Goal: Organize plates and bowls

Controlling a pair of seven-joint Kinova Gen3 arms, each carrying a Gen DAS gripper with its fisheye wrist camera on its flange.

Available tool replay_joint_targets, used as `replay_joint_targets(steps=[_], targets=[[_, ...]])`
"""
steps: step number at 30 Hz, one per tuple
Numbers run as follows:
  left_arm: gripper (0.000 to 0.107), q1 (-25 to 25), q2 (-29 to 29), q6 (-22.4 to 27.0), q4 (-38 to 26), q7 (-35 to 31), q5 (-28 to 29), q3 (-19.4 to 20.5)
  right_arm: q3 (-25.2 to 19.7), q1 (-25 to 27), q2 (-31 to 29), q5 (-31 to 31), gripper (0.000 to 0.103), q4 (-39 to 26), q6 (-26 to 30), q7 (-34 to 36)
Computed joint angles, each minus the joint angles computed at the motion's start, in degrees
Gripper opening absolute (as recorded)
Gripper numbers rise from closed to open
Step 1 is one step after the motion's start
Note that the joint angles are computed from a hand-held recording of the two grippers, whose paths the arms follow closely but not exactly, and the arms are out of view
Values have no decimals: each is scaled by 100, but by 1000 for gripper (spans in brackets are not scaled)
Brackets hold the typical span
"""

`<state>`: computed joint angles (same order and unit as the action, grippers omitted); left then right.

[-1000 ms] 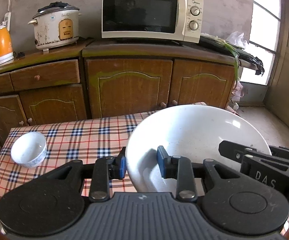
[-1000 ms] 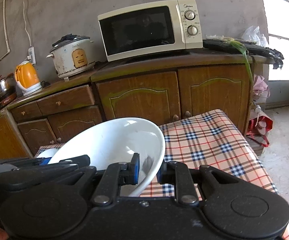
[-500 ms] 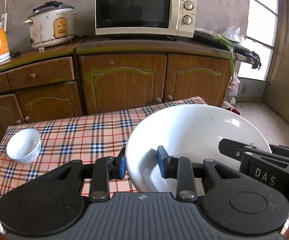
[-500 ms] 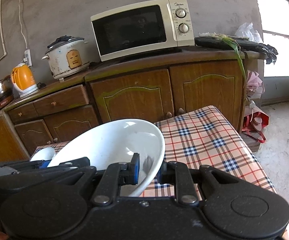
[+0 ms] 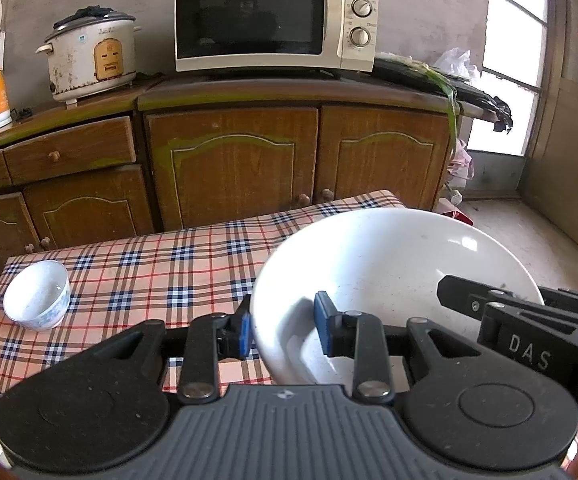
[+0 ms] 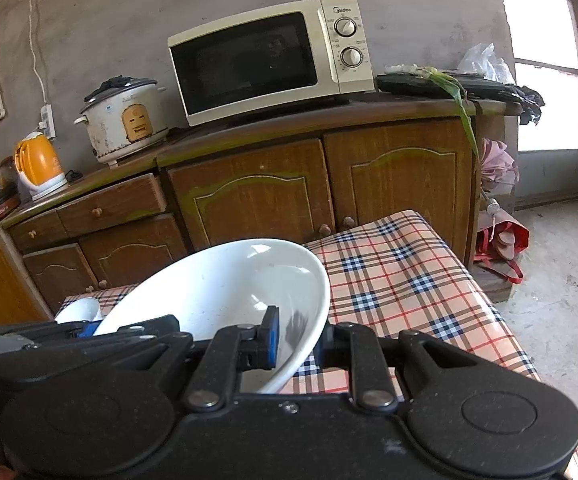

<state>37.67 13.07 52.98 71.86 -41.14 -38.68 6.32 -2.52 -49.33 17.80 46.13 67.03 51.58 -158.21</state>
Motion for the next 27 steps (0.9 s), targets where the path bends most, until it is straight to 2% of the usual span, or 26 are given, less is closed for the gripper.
replay_joint_targets(steps=[27], targets=[[31, 94, -224, 60, 277, 252, -30, 209, -310, -122, -357, 361, 23, 400, 433, -501]])
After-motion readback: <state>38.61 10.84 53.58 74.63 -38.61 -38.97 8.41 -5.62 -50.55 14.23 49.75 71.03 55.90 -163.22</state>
